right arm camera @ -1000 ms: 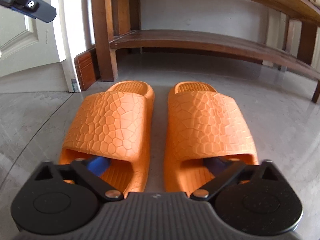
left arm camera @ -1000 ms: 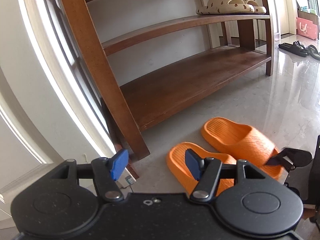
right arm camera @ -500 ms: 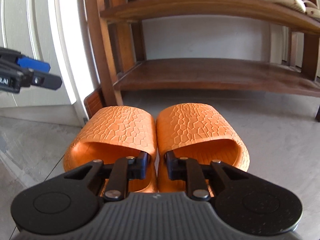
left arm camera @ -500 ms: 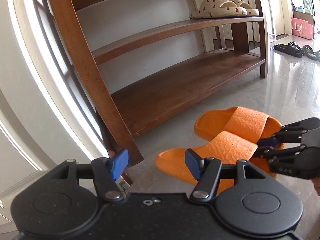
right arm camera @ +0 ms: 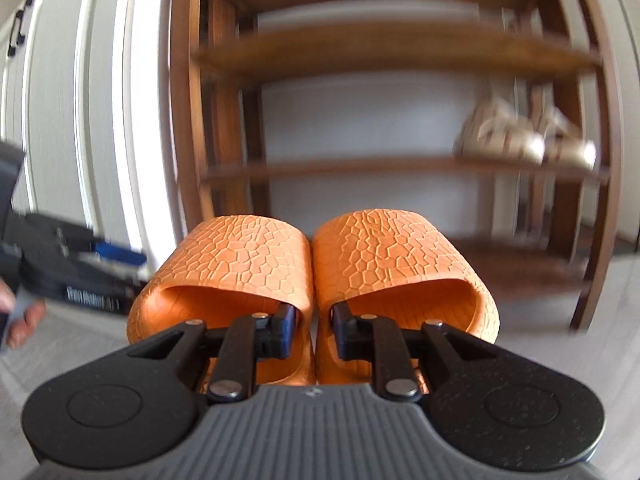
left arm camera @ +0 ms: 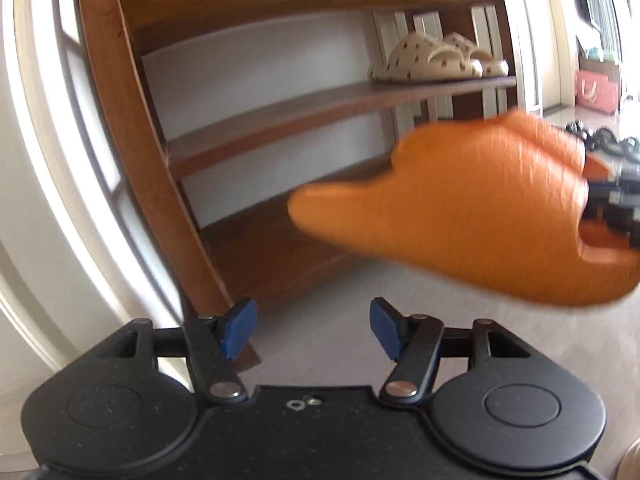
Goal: Organize scattered shoes
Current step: 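Lift the orange slides with the right gripper toward the rack shelf, then set the orange slides beside the white slides and open the right gripper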
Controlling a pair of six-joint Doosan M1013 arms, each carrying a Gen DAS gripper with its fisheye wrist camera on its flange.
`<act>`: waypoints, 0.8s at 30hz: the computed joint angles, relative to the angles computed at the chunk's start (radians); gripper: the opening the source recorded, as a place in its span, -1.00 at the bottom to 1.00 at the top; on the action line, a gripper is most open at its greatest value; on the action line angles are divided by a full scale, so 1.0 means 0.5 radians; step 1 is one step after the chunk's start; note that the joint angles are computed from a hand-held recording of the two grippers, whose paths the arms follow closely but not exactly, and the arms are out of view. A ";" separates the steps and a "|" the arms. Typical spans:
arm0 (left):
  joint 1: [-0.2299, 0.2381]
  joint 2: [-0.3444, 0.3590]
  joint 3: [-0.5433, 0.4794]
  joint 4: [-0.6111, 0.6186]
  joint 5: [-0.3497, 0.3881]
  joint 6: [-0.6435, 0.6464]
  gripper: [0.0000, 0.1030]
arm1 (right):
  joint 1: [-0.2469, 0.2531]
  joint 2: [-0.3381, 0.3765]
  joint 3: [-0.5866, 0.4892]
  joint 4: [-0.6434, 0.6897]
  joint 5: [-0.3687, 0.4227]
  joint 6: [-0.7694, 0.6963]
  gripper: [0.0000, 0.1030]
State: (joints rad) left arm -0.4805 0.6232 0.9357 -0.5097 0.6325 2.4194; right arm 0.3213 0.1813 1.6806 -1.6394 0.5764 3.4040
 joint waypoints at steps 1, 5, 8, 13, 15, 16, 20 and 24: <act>-0.003 0.000 0.001 -0.034 -0.011 0.023 0.22 | 0.000 -0.015 0.001 -0.061 0.024 0.035 -0.54; -0.013 0.006 -0.021 -0.084 0.003 0.043 0.22 | -0.051 -0.035 -0.053 -0.301 0.032 0.178 -0.53; -0.020 0.000 -0.012 -0.075 -0.006 0.058 0.22 | -0.134 0.008 -0.153 -0.372 -0.048 0.241 -0.53; -0.016 -0.018 0.009 0.005 -0.049 -0.003 0.22 | -0.299 0.202 -0.473 0.117 -0.184 -0.085 -0.50; -0.013 -0.031 0.023 0.049 -0.079 -0.062 0.22 | -0.344 0.284 -0.596 0.389 -0.189 -0.267 -0.40; -0.011 -0.037 0.030 0.073 -0.093 -0.093 0.22 | -0.372 0.342 -0.679 0.544 -0.181 -0.364 -0.36; -0.006 -0.033 0.012 0.162 -0.117 -0.222 0.22 | -0.394 0.484 -0.913 0.829 -0.068 -0.643 -0.37; -0.010 -0.019 -0.024 0.219 -0.092 -0.330 0.22 | -0.398 0.670 -1.243 1.246 0.095 -1.106 -0.20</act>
State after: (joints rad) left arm -0.4856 0.6137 0.9237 -0.4001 0.5864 2.2544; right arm 0.1221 0.5161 1.0592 -1.0163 0.6240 2.8510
